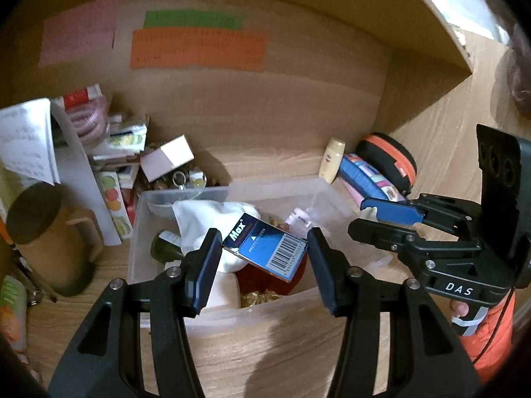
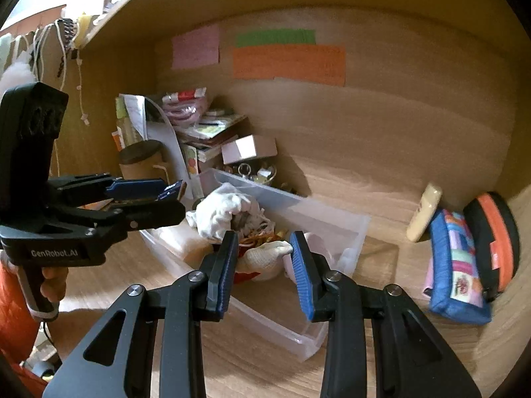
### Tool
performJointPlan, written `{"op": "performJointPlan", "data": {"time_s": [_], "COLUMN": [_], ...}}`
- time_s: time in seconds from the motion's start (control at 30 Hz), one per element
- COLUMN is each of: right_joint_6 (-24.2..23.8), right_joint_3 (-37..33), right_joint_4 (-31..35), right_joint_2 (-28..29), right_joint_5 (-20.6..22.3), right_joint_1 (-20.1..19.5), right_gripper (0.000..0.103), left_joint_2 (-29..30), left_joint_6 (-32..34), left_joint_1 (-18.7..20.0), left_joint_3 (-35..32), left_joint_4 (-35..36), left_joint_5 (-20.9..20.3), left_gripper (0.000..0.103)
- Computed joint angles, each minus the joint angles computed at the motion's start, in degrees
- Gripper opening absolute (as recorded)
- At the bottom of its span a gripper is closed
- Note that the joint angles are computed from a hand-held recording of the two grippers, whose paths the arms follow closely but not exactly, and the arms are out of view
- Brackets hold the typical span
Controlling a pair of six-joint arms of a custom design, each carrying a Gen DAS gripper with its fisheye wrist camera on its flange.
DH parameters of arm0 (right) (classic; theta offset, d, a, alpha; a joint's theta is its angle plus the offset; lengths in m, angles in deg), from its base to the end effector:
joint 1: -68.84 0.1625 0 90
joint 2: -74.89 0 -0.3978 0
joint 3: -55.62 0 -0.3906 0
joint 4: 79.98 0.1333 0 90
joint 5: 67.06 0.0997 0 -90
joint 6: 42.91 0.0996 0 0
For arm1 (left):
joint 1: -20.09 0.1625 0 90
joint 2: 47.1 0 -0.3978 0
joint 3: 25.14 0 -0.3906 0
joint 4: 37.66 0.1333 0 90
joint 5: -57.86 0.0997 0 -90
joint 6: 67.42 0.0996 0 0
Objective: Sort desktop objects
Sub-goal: 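Carry the blue card and seashell with both grippers over the bin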
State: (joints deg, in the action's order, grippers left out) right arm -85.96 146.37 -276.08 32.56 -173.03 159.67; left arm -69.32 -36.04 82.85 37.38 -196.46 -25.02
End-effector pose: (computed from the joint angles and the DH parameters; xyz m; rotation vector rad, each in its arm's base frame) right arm 0.1158 -0.6859 0.1713 0.7004 -2.2184 1.0743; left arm -0.2371 -0.7788 0.0210 1.3856 2.5621 -0.7326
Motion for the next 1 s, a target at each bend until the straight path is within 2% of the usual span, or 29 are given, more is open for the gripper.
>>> {"op": "performJointPlan", "data": {"time_s": [0.27, 0.47, 0.9, 1.0], "right_joint_6": [0.8, 0.6, -2.6, -2.3], "right_joint_3": [-3.7, -5.2, -6.3, -6.2], "right_joint_4": [3.2, 4.9, 0.3, 0.3], "right_joint_2": [2.5, 3.8, 6.2, 6.1], "right_joint_5": [-1.7, -2.4, -4.3, -4.4], "right_joint_1": [-1.1, -1.5, -1.1, -1.0], "right_gripper": [0.03, 0.03, 0.03, 0.034], "left_joint_2": [3.8, 5.0, 5.7, 5.6], "left_joint_6": [-1.2, -2.0, -2.0, -2.3], "left_joint_1": [0.9, 1.3, 1.4, 1.4], "left_joint_3": [-5.8, -7.2, -7.8, -7.7], "left_joint_4": [5.5, 6.5, 6.4, 6.3], "left_joint_5": [0.5, 0.7, 1.7, 1.8], "left_gripper": [0.052, 0.053, 0.055, 0.056]}}
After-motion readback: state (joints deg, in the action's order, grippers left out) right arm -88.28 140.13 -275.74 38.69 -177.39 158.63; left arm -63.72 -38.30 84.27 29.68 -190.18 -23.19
